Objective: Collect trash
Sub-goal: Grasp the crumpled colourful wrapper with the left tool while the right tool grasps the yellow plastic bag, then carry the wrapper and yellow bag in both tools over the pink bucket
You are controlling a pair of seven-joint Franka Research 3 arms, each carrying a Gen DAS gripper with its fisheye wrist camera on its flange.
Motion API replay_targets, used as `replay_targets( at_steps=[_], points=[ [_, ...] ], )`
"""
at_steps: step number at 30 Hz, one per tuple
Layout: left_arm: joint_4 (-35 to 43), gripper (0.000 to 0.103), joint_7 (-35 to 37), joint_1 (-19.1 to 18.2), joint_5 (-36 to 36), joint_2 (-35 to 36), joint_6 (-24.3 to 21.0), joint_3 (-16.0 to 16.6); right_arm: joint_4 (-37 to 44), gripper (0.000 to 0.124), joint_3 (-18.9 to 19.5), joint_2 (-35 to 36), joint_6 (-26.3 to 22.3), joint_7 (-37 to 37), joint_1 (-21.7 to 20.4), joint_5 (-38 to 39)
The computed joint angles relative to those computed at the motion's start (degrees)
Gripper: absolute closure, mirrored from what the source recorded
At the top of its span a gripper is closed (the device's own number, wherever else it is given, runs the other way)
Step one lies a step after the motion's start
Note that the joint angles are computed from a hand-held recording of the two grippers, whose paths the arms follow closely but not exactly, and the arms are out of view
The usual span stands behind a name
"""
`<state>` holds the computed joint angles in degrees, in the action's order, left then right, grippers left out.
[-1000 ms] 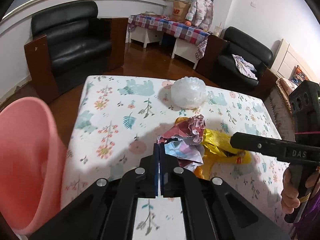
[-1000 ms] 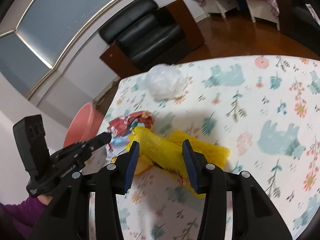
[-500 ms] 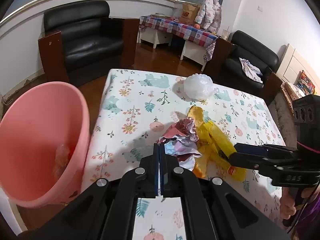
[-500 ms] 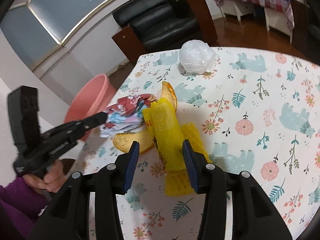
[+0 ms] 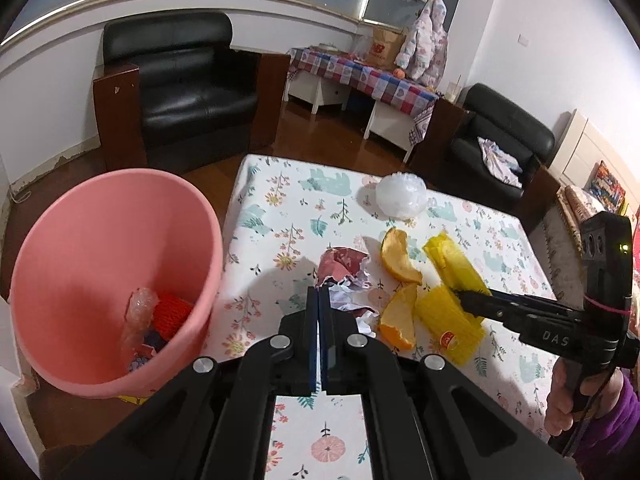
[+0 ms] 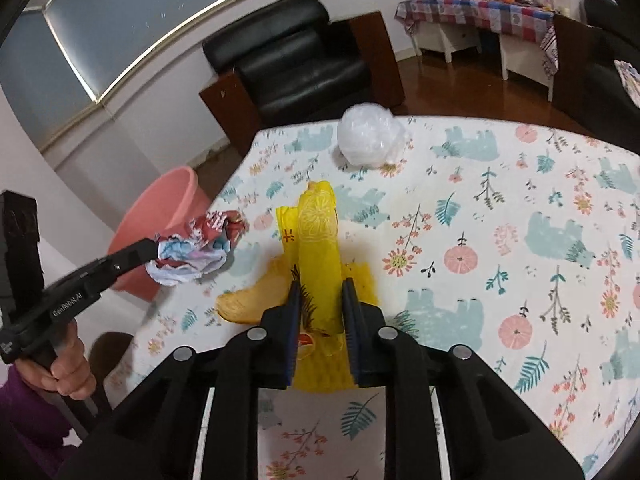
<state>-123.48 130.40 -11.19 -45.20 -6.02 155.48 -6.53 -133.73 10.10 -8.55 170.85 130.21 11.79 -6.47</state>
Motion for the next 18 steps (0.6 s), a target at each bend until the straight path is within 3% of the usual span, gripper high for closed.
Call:
replay_targets(
  at_steps=[4, 8, 18],
  points=[
    [-0.10, 0.103, 2.79, 0.27, -3.81, -1.10, -0.32, 1.17, 0.72, 0.104, 2.85, -0.97, -0.05, 7.14, -2.77, -5.73],
    [-0.41, 0.103, 4.69, 0.99, -6.72, -2.36, 0.23, 2.51, 3.83, 0.104, 3.85, 0.36, -0.72, 10.12, -2.76, -9.25],
    [-1.26, 0.103, 3.29, 3.40, -4.58, -3.18, 3.83, 5.37, 19.60, 0.104, 0.70, 11.78, -3.85, 8.78, 5.59, -12.92]
  ],
)
